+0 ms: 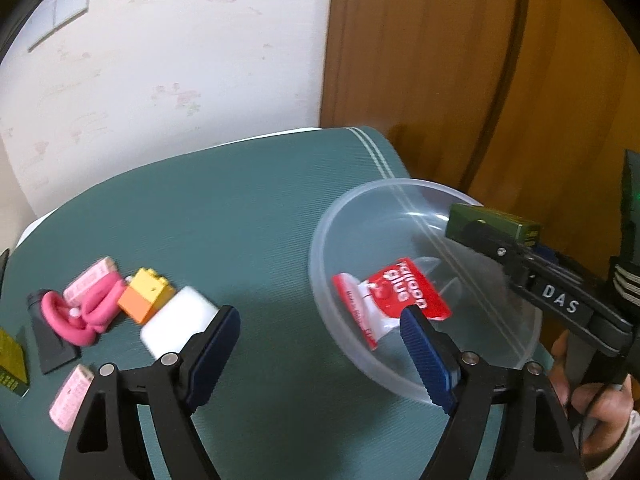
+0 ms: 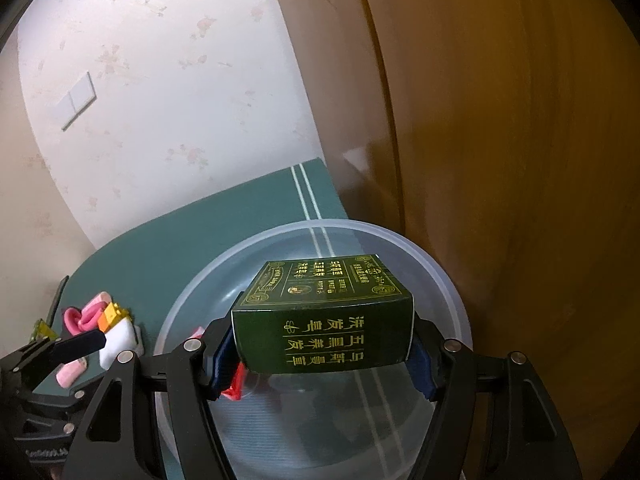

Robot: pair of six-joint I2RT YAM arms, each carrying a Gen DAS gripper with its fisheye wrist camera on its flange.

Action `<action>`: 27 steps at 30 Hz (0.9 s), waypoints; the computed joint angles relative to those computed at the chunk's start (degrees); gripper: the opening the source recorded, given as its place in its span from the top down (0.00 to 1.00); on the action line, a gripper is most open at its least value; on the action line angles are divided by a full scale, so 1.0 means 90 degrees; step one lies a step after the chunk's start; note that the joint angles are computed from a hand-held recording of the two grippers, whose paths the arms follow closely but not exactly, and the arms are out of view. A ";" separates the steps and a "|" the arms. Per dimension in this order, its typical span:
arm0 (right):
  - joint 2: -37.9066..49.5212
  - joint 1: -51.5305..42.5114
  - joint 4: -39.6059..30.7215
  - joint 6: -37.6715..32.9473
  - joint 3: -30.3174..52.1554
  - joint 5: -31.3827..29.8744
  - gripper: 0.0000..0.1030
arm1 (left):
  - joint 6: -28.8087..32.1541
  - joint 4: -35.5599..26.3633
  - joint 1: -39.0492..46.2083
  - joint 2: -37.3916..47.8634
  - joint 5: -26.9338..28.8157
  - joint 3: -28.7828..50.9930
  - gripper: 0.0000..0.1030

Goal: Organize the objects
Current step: 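Carry both items to the clear bowl and release them inside with both grippers, then move both grippers back toward the remaining objects on the table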

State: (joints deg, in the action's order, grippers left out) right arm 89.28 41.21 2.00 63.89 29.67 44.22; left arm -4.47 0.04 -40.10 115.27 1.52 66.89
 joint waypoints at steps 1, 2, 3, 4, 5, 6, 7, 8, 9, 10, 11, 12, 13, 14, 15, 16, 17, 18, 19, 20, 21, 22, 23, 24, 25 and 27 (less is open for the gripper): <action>0.0018 0.0031 -0.0016 0.0025 0.0013 0.0029 0.32 | -0.0013 0.0037 -0.0003 -0.0027 -0.0088 -0.0056 0.15; 0.0021 0.0064 -0.0062 0.0080 0.0028 0.0058 0.32 | -0.0019 0.0067 -0.0007 -0.0050 -0.0150 -0.0101 0.12; 0.0026 0.0108 -0.0089 0.0115 0.0042 0.0116 0.32 | -0.0025 0.0104 -0.0013 -0.0071 -0.0217 -0.0148 0.10; 0.0042 0.0167 -0.0129 0.0157 0.0067 0.0198 0.32 | -0.0030 0.0148 -0.0025 -0.0103 -0.0294 -0.0209 0.09; 0.0060 0.0215 -0.0167 0.0180 0.0101 0.0284 0.32 | -0.0026 0.0181 -0.0035 -0.0133 -0.0350 -0.0264 0.08; 0.0070 0.0326 -0.0287 0.0264 0.0160 0.0465 0.32 | -0.0020 0.0192 -0.0037 -0.0158 -0.0368 -0.0302 0.08; 0.0073 0.0381 -0.0354 0.0303 0.0191 0.0569 0.32 | -0.0011 0.0184 -0.0045 -0.0179 -0.0389 -0.0335 0.08; 0.0084 0.0443 -0.0425 0.0325 0.0237 0.0705 0.32 | -0.0005 0.0181 -0.0051 -0.0196 -0.0408 -0.0356 0.08; 0.0108 0.0519 -0.0493 0.0331 0.0291 0.0851 0.32 | 0.0008 0.0204 -0.0063 -0.0228 -0.0454 -0.0409 0.08; 0.0124 0.0559 -0.0509 0.0321 0.0317 0.0915 0.31 | 0.0018 0.0214 -0.0068 -0.0268 -0.0486 -0.0452 0.08; 0.0141 0.0584 -0.0463 0.0275 0.0326 0.0947 0.30 | 0.0036 0.0237 -0.0083 -0.0306 -0.0553 -0.0502 0.08; 0.0158 0.0591 -0.0352 0.0193 0.0321 0.0931 0.26 | 0.0043 0.0246 -0.0093 -0.0314 -0.0577 -0.0516 0.08; 0.0184 0.0585 -0.0206 0.0108 0.0292 0.0892 0.23 | 0.0050 0.0260 -0.0100 -0.0349 -0.0596 -0.0557 0.08; 0.0225 0.0578 -0.0098 0.0041 0.0285 0.0849 0.18 | 0.0055 0.0261 -0.0098 -0.0386 -0.0597 -0.0592 0.08; 0.0280 0.0574 -0.0054 0.0017 0.0306 0.0822 0.16 | 0.0053 0.0258 -0.0094 -0.0413 -0.0595 -0.0614 0.08; 0.0359 0.0566 -0.0081 -0.0002 0.0376 0.0799 0.16 | 0.0048 0.0274 -0.0081 -0.0467 -0.0585 -0.0670 0.08; 0.0373 0.0578 -0.0125 0.0024 0.0388 0.0802 0.16 | 0.0037 0.0272 -0.0083 -0.0490 -0.0591 -0.0687 0.08; 0.0406 0.0585 -0.0165 0.0027 0.0426 0.0807 0.16 | 0.0028 0.0267 -0.0085 -0.0519 -0.0601 -0.0706 0.08; 0.0413 0.0602 -0.0169 0.0045 0.0426 0.0819 0.16 | 0.0024 0.0257 -0.0079 -0.0542 -0.0611 -0.0719 0.08; 0.0423 0.0605 -0.0142 0.0037 0.0439 0.0811 0.16 | 0.0021 0.0256 -0.0069 -0.0569 -0.0625 -0.0750 0.08; 0.0428 0.0636 -0.0180 0.0112 0.0441 0.0828 0.16 | 0.0013 0.0248 -0.0065 -0.0586 -0.0636 -0.0767 0.08; 0.0429 0.0642 -0.0191 0.0133 0.0446 0.0834 0.16 | 0.0004 0.0250 -0.0052 -0.0604 -0.0645 -0.0793 0.08; 0.0445 0.0671 -0.0219 0.0190 0.0454 0.0852 0.16 | -0.0013 0.0247 -0.0035 -0.0617 -0.0653 -0.0817 0.08; 0.0448 0.0689 -0.0241 0.0227 0.0460 0.0860 0.16 | -0.0029 0.0241 -0.0027 -0.0630 -0.0662 -0.0837 0.08; 0.0434 0.0683 -0.0210 0.0207 0.0431 0.0851 0.16 | -0.0053 0.0230 -0.0004 -0.0647 -0.0671 -0.0860 0.08; 0.0425 0.0707 -0.0215 0.0233 0.0419 0.0868 0.16 | -0.0085 0.0237 0.0010 -0.0690 -0.0686 -0.0919 0.08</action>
